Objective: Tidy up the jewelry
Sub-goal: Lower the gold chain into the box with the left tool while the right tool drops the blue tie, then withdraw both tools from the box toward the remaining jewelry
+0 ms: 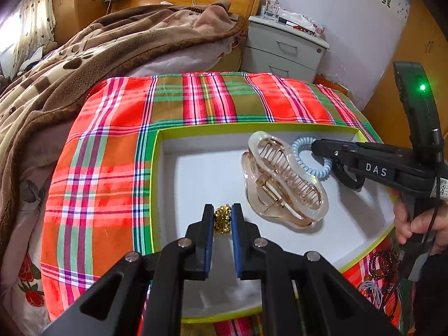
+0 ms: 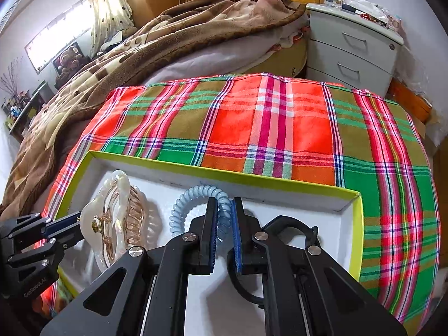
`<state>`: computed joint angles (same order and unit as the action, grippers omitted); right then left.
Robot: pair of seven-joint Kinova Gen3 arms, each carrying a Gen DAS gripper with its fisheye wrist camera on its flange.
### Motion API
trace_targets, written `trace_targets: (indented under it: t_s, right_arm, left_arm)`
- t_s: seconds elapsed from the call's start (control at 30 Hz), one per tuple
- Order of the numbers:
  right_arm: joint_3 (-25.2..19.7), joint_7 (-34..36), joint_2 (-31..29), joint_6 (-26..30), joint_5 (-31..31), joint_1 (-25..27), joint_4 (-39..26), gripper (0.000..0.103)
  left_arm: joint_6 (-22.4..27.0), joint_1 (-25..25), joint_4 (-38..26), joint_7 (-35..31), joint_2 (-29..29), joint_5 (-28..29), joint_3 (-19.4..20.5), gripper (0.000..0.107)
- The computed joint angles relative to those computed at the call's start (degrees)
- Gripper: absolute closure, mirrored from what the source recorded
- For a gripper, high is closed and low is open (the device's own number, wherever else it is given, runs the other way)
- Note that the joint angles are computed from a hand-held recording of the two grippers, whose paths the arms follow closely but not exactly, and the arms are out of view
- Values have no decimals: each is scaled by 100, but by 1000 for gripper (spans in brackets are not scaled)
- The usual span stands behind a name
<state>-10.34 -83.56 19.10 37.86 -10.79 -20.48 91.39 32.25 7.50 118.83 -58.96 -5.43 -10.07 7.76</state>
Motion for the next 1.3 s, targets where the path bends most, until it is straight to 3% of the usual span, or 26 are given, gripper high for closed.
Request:
trace_targets:
  t_s: [0.27, 0.4, 0.7, 0.87, 1.3]
  right_arm:
    - [11, -32, 15, 3, 38, -28, -16, 93]
    - [13, -71, 2, -47, 45, -41, 12, 92]
    - [20, -133, -63, -74, 82, -72, 54, 86]
    - [-7, -107, -136, -111, 51, -60, 119, 72]
    - [-97, 126, -886, -559, -402, 145, 805, 72]
  left_arm:
    - [-3, -3, 8, -37, 18, 61, -27, 94]
    - [5, 2, 16, -30, 2, 68, -16, 82]
    - [63, -2, 20, 58, -79, 19, 47, 75]
    - [120, 9, 21, 215, -173, -117, 147, 73]
    - [367, 92, 53, 842, -664, -569, 621, 68]
